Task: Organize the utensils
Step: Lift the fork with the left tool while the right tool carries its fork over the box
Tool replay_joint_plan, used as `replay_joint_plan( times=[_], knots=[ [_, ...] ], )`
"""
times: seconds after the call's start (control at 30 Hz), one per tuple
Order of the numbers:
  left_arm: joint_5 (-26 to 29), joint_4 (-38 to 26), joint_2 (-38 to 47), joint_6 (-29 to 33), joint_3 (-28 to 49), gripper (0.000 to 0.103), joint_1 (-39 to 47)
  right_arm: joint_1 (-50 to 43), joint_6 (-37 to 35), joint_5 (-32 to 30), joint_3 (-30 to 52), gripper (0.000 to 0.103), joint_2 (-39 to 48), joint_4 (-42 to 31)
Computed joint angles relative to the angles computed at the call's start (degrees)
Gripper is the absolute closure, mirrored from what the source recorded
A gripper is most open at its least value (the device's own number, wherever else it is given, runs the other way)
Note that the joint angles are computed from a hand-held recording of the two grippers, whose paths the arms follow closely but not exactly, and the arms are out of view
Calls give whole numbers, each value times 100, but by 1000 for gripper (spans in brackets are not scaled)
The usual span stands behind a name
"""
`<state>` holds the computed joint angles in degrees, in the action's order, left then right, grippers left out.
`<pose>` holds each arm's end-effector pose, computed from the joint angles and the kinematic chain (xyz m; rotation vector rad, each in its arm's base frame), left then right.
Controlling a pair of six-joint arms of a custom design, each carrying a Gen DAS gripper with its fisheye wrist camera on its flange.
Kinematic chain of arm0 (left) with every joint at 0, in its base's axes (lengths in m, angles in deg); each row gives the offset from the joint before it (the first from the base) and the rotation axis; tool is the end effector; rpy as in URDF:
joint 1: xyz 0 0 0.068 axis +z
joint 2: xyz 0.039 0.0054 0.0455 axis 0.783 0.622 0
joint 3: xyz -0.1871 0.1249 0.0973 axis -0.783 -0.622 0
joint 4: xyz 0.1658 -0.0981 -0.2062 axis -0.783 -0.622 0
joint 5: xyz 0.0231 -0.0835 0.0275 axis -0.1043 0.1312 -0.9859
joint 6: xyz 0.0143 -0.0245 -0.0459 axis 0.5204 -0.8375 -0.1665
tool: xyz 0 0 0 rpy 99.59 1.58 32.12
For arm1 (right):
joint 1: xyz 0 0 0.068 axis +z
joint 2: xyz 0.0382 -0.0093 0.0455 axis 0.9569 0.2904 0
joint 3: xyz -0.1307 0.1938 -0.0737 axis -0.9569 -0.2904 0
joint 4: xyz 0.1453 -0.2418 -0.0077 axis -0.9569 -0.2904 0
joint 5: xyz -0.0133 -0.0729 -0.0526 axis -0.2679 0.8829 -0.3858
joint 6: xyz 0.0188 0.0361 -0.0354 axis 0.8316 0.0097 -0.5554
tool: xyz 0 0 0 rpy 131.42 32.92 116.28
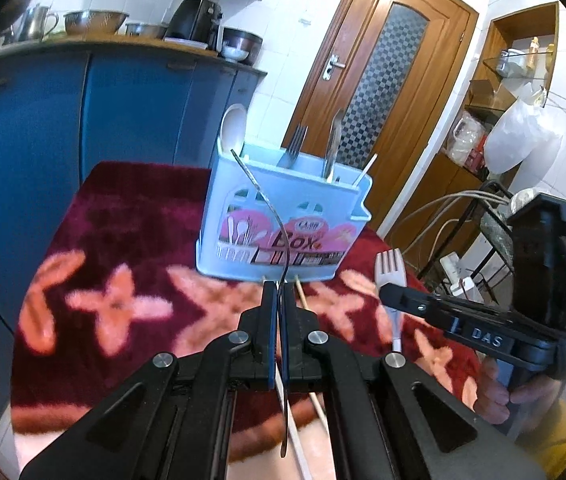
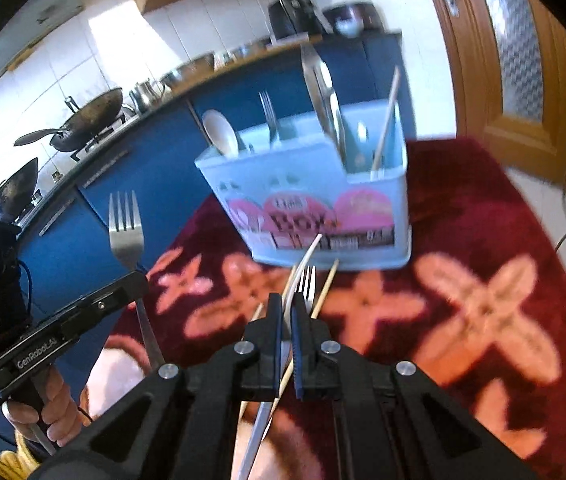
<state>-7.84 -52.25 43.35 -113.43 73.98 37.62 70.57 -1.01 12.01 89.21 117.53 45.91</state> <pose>0.2765 -0.0676 0.1886 -0.2004 2.1288 -0.3668 0.3610 0.0073 0.1322 -0.5370 2.2167 0.7149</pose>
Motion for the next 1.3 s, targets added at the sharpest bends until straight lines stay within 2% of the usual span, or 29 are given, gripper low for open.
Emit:
replay_joint_plan(
  times=[0.23, 0.4, 0.8, 0.97, 1.3],
  knots=[
    [-333, 65, 51, 260, 449, 103, 7, -80, 355, 208, -669, 97, -853, 1150],
    [-605, 240, 322, 475, 936, 103, 28, -134, 610, 222, -547, 97, -862, 1443],
    [-1048, 563, 1444, 957, 2390, 103, 280, -103, 1205, 548, 125, 97, -388, 2180],
    [-1070, 738, 2005, 937, 3045, 103, 447, -7, 1369, 774, 477, 97, -76, 2449],
    [-1219, 1105, 2967, 1111, 3741, 103, 561, 374, 1427, 1664, 1161, 97, 673, 3316]
  ],
)
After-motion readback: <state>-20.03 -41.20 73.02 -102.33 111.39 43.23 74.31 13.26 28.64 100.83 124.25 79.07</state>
